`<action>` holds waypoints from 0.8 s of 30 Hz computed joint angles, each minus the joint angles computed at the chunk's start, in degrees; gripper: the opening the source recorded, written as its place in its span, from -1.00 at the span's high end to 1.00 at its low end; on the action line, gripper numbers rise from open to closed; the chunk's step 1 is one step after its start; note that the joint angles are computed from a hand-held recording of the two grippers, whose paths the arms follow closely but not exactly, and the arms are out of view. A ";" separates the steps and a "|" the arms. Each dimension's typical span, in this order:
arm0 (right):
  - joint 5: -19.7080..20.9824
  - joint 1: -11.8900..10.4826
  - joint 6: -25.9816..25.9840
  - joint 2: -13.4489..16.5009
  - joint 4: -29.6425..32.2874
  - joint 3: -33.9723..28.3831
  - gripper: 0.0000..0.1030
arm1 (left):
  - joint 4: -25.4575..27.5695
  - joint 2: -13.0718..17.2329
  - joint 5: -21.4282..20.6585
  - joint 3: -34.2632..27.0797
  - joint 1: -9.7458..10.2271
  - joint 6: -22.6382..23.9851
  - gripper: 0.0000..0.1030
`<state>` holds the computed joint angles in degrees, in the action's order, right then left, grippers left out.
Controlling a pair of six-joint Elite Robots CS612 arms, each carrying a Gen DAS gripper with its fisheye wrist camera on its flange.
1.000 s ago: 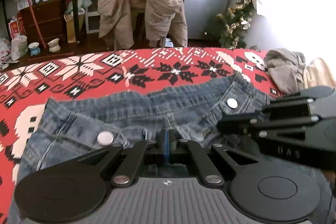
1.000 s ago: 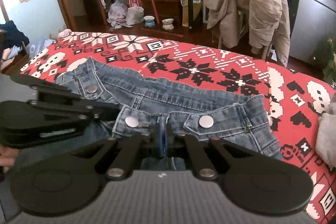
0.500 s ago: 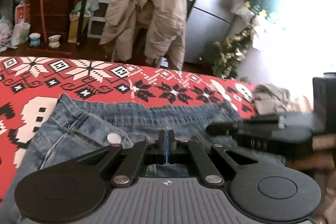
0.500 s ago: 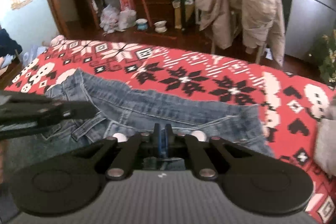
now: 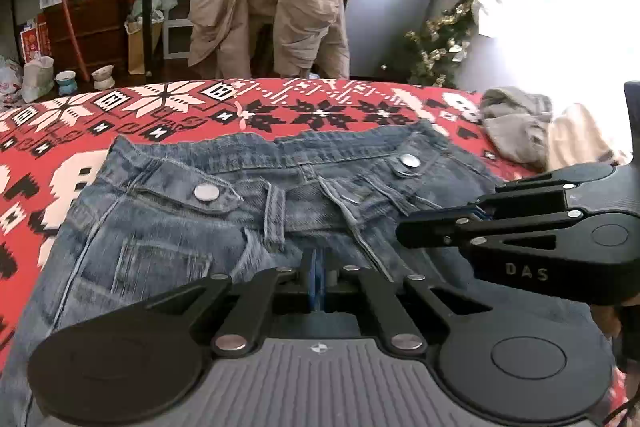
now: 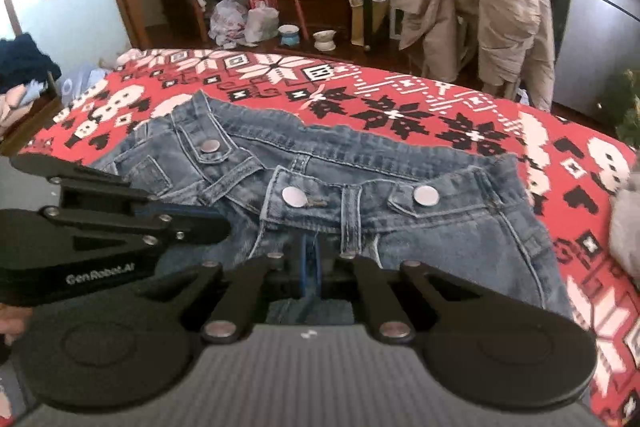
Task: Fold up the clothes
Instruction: 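Open both grippers and lift them away from the folded jeans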
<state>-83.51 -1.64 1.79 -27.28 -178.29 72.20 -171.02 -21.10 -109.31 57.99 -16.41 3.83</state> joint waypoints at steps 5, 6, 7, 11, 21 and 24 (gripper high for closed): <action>1.00 0.48 -1.08 -3.17 -1.79 6.26 0.90 | -2.85 -3.66 0.21 7.49 0.27 0.09 0.97; 1.12 0.59 -1.08 -3.63 -2.21 7.33 0.90 | -3.03 -4.27 0.60 8.74 0.24 0.48 0.97; 1.20 0.73 -1.06 -4.13 -2.53 8.44 0.90 | -3.30 -4.89 1.00 10.08 0.22 0.94 0.97; 1.03 1.26 0.00 -5.64 -5.04 12.33 0.83 | -5.67 -6.65 1.72 14.55 0.33 2.17 0.97; -2.19 2.29 0.93 -2.54 -5.54 6.81 0.92 | -7.72 -7.82 3.69 17.30 -0.01 0.53 0.97; -3.17 2.30 1.78 -1.08 -3.91 3.80 0.92 | -7.58 -7.94 3.42 17.46 0.10 -0.78 0.97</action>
<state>-86.68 0.66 3.58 -28.36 -182.21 76.00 -178.60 -29.04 -105.89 75.44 -16.31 3.05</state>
